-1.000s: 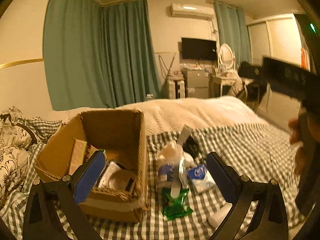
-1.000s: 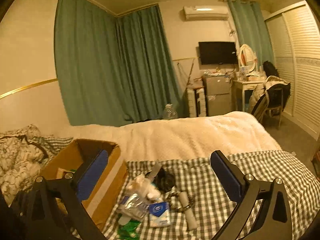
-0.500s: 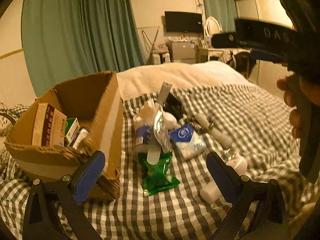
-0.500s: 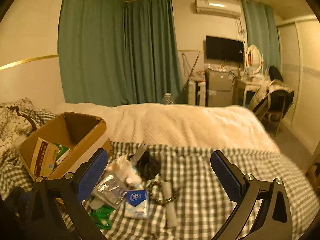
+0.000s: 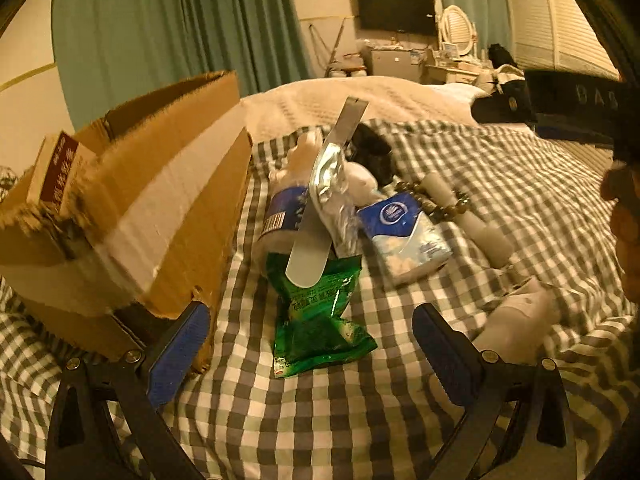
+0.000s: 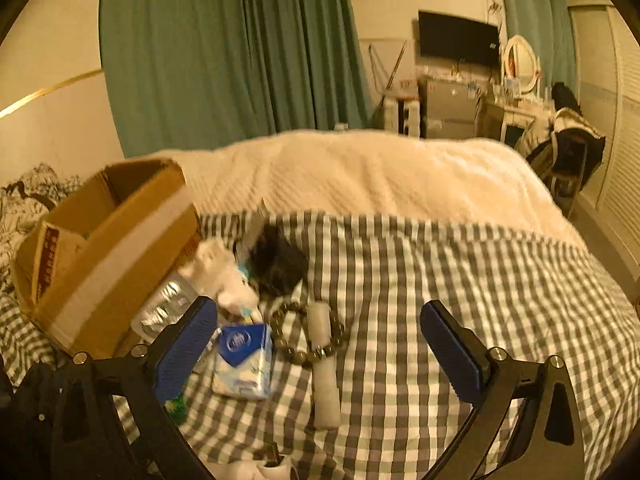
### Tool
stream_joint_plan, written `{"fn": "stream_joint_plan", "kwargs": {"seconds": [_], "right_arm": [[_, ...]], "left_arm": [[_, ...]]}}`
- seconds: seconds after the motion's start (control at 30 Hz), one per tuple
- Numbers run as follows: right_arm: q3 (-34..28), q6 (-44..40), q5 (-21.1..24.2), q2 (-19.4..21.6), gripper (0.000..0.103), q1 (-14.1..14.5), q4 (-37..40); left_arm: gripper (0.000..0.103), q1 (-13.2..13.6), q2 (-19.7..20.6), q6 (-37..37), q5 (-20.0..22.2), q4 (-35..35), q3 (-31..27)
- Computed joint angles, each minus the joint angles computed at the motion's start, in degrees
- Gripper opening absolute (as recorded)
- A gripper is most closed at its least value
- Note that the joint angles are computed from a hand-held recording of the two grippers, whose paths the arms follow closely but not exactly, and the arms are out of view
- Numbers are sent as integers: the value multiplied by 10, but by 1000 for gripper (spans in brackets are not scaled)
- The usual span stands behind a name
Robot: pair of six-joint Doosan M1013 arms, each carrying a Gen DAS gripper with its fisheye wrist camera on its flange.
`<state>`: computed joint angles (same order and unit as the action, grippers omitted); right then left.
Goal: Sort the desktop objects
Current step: 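Move both grippers back to the remaining items on the sheet, then grasp the green sachet with the left gripper while the right gripper grasps the white tube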
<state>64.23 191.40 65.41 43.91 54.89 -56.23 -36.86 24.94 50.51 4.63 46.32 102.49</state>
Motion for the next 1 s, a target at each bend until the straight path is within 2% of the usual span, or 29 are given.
{"fn": "stream_joint_plan", "kwargs": {"seconds": [0.03, 0.07, 0.13, 0.23, 0.33, 0.53, 0.63, 0.67, 0.7, 0.73, 0.8, 0.83, 0.9, 0.93, 0.97, 1.0], "right_arm": [[-1, -16, -6, 1, 91, -4, 21], [-6, -28, -5, 5, 88, -6, 36], [-14, -69, -7, 10, 68, -14, 84], [-17, -107, -12, 16, 55, -24, 147], [-12, -117, -24, 17, 53, -29, 178], [-26, -164, -18, 30, 54, -38, 236], [-28, -170, -13, 33, 53, -40, 250], [-30, -170, -7, 34, 51, -40, 253], [-32, -170, 0, 35, 43, -39, 254], [-31, -167, 1, 35, 40, -39, 256], [-23, -157, -10, 30, 32, -38, 250], [-18, -153, -18, 27, 26, -37, 248], [-16, -148, -21, 25, 22, -35, 246], [-15, -146, -22, 24, 19, -34, 245], [-13, -139, -24, 22, 18, -33, 244], [-9, -130, -28, 20, 17, -32, 243]], "left_arm": [[103, 0, 3, -6, 4, 1, -3], [103, 1, 6, 18, 8, -26, -6], [101, 1, 13, 79, 22, -91, -14], [96, 0, 22, 122, 40, -139, -23], [96, 1, 27, 124, 48, -154, -28], [96, 8, 45, 216, 87, -274, -52], [96, 8, 50, 220, 102, -279, -60], [96, 7, 52, 216, 104, -274, -61], [96, 7, 53, 218, 107, -276, -63], [95, 7, 53, 222, 107, -280, -63], [94, 9, 51, 249, 102, -306, -60], [88, 10, 51, 273, 100, -329, -59], [77, 12, 48, 301, 93, -352, -55], [61, 12, 47, 311, 89, -359, -52], [54, 13, 45, 333, 86, -377, -50], [51, 13, 44, 346, 84, -386, -48]]}}
